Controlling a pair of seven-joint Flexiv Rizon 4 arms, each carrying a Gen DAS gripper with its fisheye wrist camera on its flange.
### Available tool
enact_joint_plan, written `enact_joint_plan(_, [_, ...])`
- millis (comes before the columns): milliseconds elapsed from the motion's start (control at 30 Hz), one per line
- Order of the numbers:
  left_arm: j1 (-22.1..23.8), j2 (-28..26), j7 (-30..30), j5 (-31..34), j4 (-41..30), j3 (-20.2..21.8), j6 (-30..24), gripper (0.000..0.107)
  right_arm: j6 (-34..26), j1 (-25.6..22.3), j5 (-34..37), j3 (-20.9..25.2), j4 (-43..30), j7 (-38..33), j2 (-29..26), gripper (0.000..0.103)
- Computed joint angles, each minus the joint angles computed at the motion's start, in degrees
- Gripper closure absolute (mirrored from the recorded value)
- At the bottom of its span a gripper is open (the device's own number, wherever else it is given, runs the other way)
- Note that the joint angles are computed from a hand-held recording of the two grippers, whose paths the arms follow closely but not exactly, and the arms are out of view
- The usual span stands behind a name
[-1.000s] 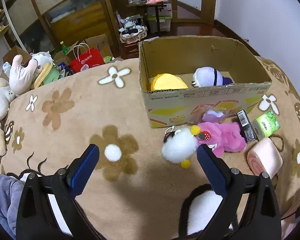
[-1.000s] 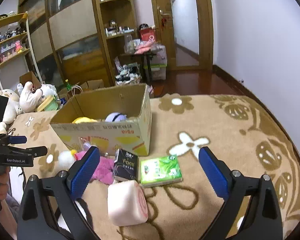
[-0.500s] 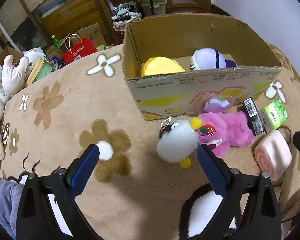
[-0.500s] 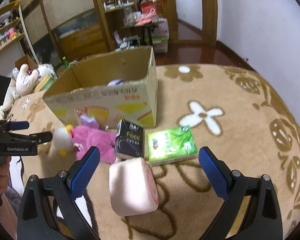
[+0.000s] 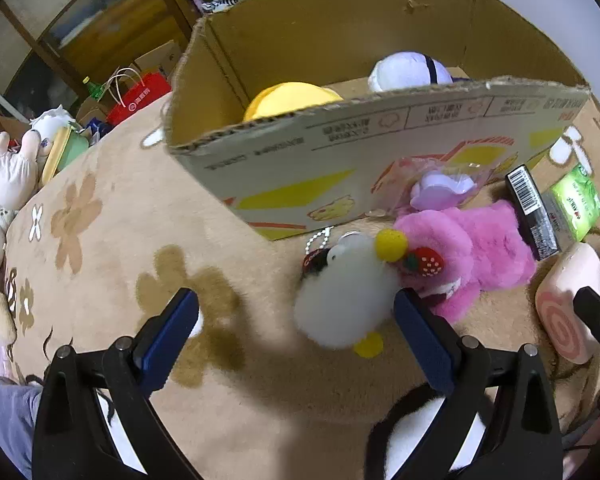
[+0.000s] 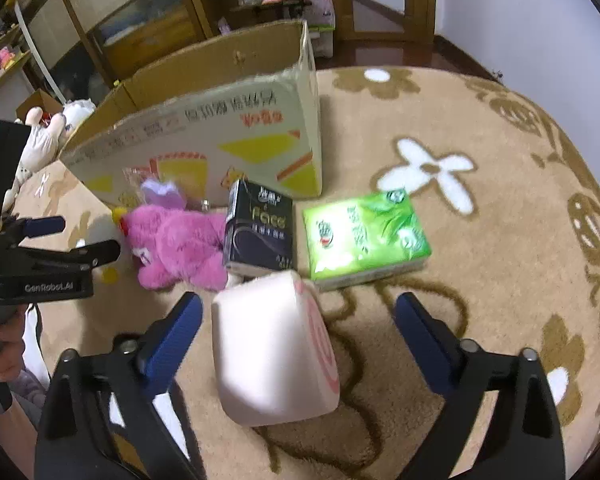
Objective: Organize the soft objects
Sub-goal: 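Grasp the white pom-pom with the left gripper while the right grasps the pink roll cushion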
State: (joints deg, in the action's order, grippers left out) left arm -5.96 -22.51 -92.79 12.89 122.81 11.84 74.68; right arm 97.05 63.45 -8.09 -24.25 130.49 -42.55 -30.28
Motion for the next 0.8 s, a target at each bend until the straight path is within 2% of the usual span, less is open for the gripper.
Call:
enact_joint_plan(167, [0.89,-1.48,1.24,-1.15,0.04,-1.02,1.85,0.01,-2.03,-4.7,-2.02,5.11,-0.63,0.52,0.55,0.011])
enact_joint_plan(267, [3.42,-1.6,4.21,-4.5,1.74,-3.36,4.67,0.01,-1.12,-6.45,-2.81,6.9,-0.56,0.69,0.57,0.022])
enact_joint_plan(333, [4.39,-1.71,6.01,-6.7,2.5,-4.38,5.62,0.012,-1.54,-8.25,-3.24,8.84,-1.05,0.58,0.51,0.023])
enact_joint_plan(367, [5.37,-1.72,7.37,-8.17,3.1,-5.53,6.18,0.016,-1.66,-8.64,-3.45,9.35,-1.12,0.72,0.49,0.028])
enact_joint_plan(467, [7.74,-1.61,11.49,-12.53,4.51,-8.7,6.83,0.029,-1.46,-13.71,-4.02,14.83,-2.0,0.14,0.2,0.041])
enact_joint_plan(533, [9.29,-1.44,14.3,-15.49,5.53,-10.94,7.2,0.04,-1.61,-14.79,-4.35,16.14,-2.16,0.09,0.13,0.044])
enact_joint_plan(600, [11.12,-1.45,17.19,-19.08,6.2,-13.38,6.1,0.057,-1.73,-15.38,-4.6,16.92,-2.14,0.18,0.23,0.048])
enact_joint_plan(633, [11.85,-1.71,18.38,-20.88,6.33,-14.32,5.29,0.06,-1.75,-16.21,-4.72,17.72,-2.31,0.09,0.13,0.05])
enact_joint_plan(700, [11.23,-2.27,19.33,-22.47,6.16,-13.9,4.68,0.07,-1.49,-16.88,-4.76,18.39,-2.23,0.2,0.14,0.051])
enact_joint_plan(800, [9.95,-2.82,20.05,-23.05,6.1,-12.76,5.69,0.072,-1.21,-17.91,-4.72,19.31,-2.28,0.12,-0.04,0.054])
